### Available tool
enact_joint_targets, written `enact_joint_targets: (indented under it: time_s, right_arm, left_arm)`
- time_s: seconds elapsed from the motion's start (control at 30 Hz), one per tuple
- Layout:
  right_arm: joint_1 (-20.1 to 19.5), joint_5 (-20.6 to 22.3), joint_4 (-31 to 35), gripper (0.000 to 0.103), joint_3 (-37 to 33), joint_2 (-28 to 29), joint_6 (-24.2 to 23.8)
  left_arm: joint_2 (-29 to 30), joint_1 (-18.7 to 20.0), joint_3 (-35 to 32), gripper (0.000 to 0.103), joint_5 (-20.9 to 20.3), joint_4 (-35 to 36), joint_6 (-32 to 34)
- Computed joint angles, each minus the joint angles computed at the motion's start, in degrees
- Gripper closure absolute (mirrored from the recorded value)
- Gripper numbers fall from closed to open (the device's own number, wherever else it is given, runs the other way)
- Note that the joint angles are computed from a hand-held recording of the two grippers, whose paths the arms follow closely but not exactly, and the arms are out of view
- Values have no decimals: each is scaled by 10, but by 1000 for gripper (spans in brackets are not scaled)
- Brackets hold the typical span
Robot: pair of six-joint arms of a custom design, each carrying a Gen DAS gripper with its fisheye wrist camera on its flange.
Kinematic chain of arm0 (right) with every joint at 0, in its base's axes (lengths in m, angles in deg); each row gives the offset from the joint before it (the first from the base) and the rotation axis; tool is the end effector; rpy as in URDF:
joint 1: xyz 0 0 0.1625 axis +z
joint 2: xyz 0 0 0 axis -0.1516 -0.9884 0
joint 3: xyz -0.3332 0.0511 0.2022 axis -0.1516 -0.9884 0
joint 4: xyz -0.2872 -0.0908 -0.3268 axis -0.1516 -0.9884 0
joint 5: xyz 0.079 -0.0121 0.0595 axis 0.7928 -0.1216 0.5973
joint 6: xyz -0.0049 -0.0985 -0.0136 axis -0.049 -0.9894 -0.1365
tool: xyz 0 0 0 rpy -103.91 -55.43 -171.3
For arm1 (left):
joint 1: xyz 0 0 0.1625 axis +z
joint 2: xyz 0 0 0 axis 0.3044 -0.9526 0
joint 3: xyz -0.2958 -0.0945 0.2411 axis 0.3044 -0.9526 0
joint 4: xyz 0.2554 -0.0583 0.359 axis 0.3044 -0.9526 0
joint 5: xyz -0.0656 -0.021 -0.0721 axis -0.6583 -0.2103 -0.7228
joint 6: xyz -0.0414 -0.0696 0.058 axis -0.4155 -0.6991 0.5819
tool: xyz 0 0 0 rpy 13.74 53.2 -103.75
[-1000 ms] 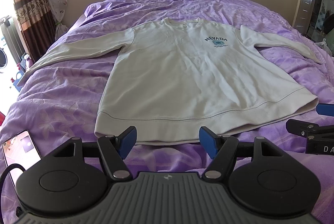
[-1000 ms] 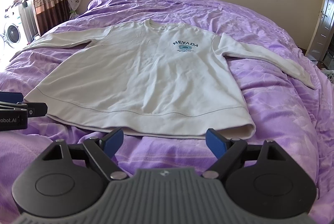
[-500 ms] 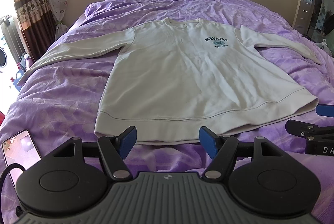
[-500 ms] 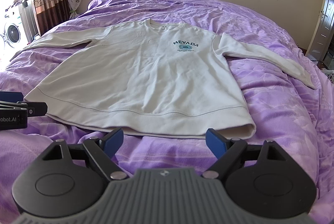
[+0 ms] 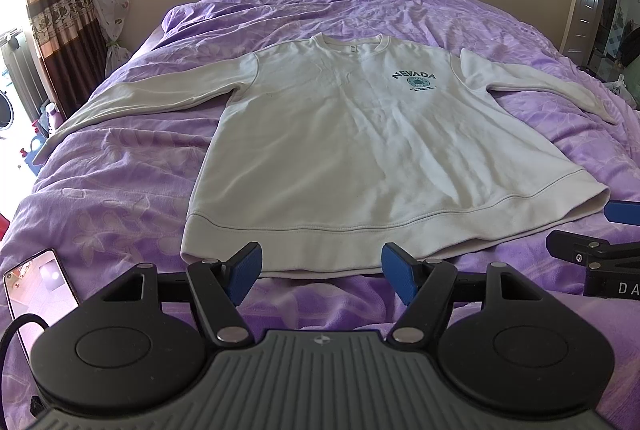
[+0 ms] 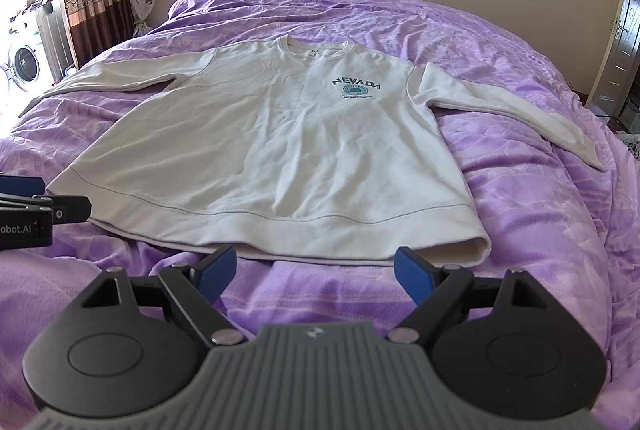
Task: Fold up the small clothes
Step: 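Grasp the sweatshirt sleeve cuff with the left tool and lift it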
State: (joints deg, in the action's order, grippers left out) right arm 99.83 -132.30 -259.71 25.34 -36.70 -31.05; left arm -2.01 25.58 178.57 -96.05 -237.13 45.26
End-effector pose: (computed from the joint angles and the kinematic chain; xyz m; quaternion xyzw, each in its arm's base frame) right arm 0.0915 -0.6032 0.2910 0.1382 -0.8523 0.3493 0.3640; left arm -0.3359 -0.6066 0.0338 0.2503 0.8604 -0.2951 0.3316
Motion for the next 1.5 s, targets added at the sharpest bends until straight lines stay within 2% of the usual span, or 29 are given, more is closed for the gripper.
enact_joint_targets:
  time_s: [0.1, 0.27, 0.4, 0.5, 0.67, 0.77, 0.87, 0.97, 1.03, 1.13, 1.33, 1.37, 1.4, 1.43, 1.47, 1.5]
  right_arm:
    - [-1, 1, 2, 21, -1, 0, 1]
    - [-4, 19, 45, 21, -18, -4, -1]
    - [-15, 66, 81, 21, -54, -2, -23]
    - [-25, 100, 104, 21, -102, 10, -24]
    - [-57, 191, 164, 21, -200, 49, -28]
    - [-61, 167, 203, 22, -280, 100, -8]
    - [-68, 166, 235, 27, -342, 141, -2]
    - [-72, 170, 262, 35, -396, 180, -4]
    - [-72, 161, 275, 35, -440, 213, -11]
    - [-73, 146, 288, 35, -499, 257, -13]
    - [-70, 118, 337, 35, -635, 350, -24]
    - [-70, 117, 344, 35, -654, 362, -28]
    - [-69, 118, 349, 35, -668, 372, -33]
    - [-67, 119, 354, 36, -683, 382, -38]
    - [-66, 120, 357, 36, -692, 389, -42]
    - [-65, 121, 361, 36, -699, 394, -46]
  left_arm:
    - [-2, 1, -3, 25, -6, 8, -4]
    - [-17, 20, -28, 29, -44, 25, 0]
    - [-20, 43, -75, 29, -44, 25, 29]
    - [-15, 65, -123, 34, -33, 32, 33]
    - [-12, 125, -215, 38, -69, 61, -28]
    - [-4, 164, -263, 38, -90, 50, -73]
    - [7, 210, -312, 38, -137, 28, -92]
    - [27, 252, -367, 39, -159, 24, -157]
    - [42, 278, -404, 39, -175, 36, -202]
    - [60, 305, -437, 39, -180, 46, -260]
    - [89, 329, -478, 41, -129, 96, -334]
    - [88, 332, -476, 45, -124, 89, -341]
    - [90, 335, -477, 57, -124, 81, -346]
    - [91, 336, -478, 65, -124, 76, -349]
    - [93, 336, -480, 83, -126, 67, -344]
    - [93, 334, -478, 89, -127, 49, -333]
